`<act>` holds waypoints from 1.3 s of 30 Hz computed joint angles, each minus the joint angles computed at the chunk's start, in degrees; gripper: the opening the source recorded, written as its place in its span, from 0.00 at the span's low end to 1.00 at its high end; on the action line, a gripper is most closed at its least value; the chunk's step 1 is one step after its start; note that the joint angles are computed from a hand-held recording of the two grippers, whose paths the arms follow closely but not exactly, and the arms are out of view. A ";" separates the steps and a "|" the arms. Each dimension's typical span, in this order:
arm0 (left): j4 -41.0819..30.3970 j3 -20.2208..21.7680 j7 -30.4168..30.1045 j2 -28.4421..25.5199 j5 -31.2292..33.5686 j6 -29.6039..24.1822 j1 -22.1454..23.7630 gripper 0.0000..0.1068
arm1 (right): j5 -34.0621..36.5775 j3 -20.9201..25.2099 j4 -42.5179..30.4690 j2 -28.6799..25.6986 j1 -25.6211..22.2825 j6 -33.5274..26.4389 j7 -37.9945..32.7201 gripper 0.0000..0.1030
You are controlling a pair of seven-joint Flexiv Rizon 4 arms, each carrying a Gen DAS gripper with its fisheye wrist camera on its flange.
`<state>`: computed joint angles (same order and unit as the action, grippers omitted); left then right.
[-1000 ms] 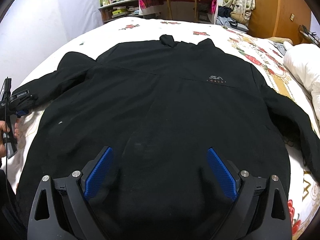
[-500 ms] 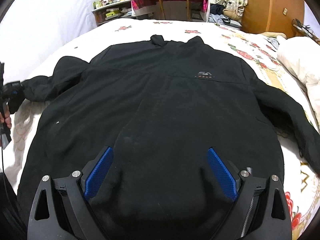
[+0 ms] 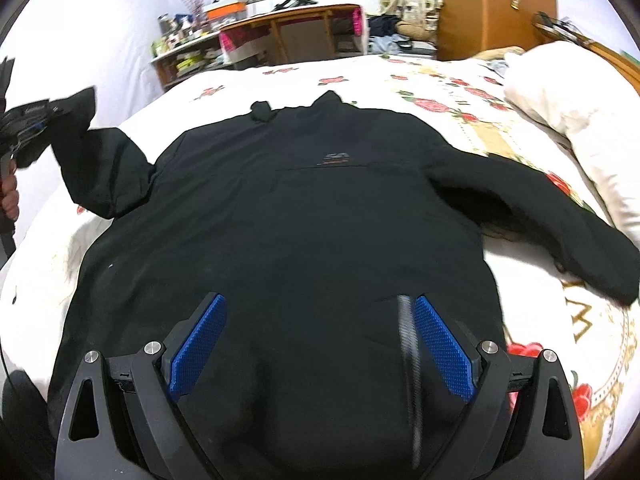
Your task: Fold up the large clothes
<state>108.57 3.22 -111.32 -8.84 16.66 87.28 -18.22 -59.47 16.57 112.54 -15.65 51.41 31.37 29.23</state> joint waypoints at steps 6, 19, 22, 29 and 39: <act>-3.37 -5.91 8.33 -5.11 -5.09 -0.71 -2.93 0.13 | 1.13 1.44 3.76 2.85 -0.10 -1.81 4.28 0.92; -2.42 -17.09 21.29 -15.09 -19.32 -2.64 -4.36 0.74 | 3.48 3.86 10.54 7.12 -2.53 -2.12 10.20 0.92; -0.67 -19.03 24.81 -14.54 -21.85 -0.31 -4.11 0.81 | 3.22 3.66 11.37 7.39 -3.52 -1.03 10.41 0.92; 4.98 -23.83 31.93 -9.84 -29.12 5.65 0.68 0.81 | 0.87 2.39 10.67 7.00 -5.57 0.18 8.02 0.92; 3.90 -0.99 21.86 -10.32 -23.20 3.18 -6.01 0.71 | -9.67 -3.42 5.67 1.28 -10.71 11.12 3.96 0.92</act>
<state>112.47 2.22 -89.45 -19.17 -6.53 90.45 -24.23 -69.14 13.15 118.21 -14.36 40.70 42.49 33.19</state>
